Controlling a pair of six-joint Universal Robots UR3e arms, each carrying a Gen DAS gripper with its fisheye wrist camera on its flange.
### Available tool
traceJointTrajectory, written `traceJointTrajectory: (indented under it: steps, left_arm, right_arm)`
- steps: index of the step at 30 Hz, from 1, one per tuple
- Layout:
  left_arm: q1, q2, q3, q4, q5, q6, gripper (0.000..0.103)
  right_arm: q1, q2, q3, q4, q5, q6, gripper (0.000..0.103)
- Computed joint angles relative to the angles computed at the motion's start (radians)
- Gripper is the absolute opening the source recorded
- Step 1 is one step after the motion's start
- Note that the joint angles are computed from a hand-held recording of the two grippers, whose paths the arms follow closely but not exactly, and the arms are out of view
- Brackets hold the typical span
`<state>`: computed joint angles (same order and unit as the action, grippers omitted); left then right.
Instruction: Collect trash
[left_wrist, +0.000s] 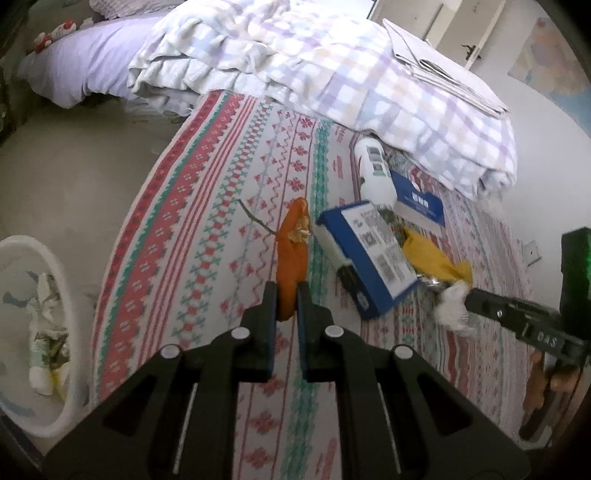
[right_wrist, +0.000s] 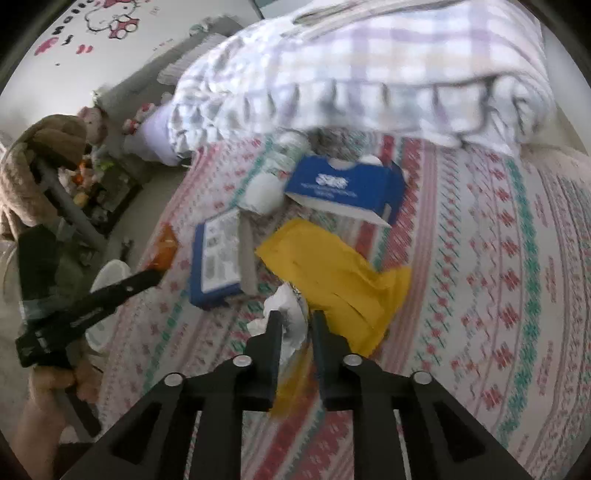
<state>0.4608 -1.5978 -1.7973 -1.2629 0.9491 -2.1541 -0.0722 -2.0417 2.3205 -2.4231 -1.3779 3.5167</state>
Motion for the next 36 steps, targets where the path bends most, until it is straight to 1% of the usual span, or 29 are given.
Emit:
traceJointTrajectory:
  steps: [3,5,8,14,16,19,23,25,27,30,34,36]
  left_arm:
    - [0.028,0.025,-0.002,-0.035,0.005,0.048,0.011]
    - [0.045,0.038,-0.003,-0.050,0.008,0.073,0.011]
    - [0.070,0.046,0.004,-0.074,0.010,0.106,0.011]
    - [0.095,0.036,0.012,-0.077,0.031,0.128,0.011]
    - [0.101,0.034,0.013,-0.078,0.037,0.135,0.011]
    - [0.111,0.032,0.017,-0.085,0.041,0.149,0.011]
    - [0.123,0.032,0.019,-0.090,0.048,0.166,0.011]
    - [0.134,0.035,0.021,-0.097,0.051,0.175,0.011]
    - [0.148,0.038,0.026,-0.110,0.050,0.185,0.011]
    - [0.182,0.045,0.041,-0.144,0.039,0.207,0.011]
    - [0.239,0.042,0.092,-0.221,0.018,0.251,0.011]
    - [0.271,0.031,0.121,-0.249,0.011,0.272,0.011]
  right_arm:
    - [0.001,-0.029,0.007,0.024,-0.012,0.009,0.034]
    - [-0.011,-0.058,0.015,0.026,0.000,0.010,0.038]
    - [0.008,-0.038,0.003,-0.009,-0.001,0.011,0.039]
    - [0.109,0.131,-0.061,-0.086,-0.038,0.014,0.039]
    - [0.148,0.199,-0.091,-0.079,-0.072,0.009,0.039]
    - [0.191,0.244,-0.115,-0.084,-0.137,0.000,0.038]
    - [0.226,0.265,-0.135,-0.078,-0.191,-0.012,0.033]
    - [0.281,0.306,-0.173,-0.063,-0.281,-0.012,0.019]
    - [0.313,0.331,-0.185,-0.070,-0.332,-0.010,0.013]
    - [0.278,0.304,-0.157,-0.086,-0.298,0.003,0.011]
    - [0.189,0.204,-0.063,-0.144,-0.183,0.060,0.009]
    - [0.171,0.174,-0.047,-0.157,-0.149,0.076,0.009]
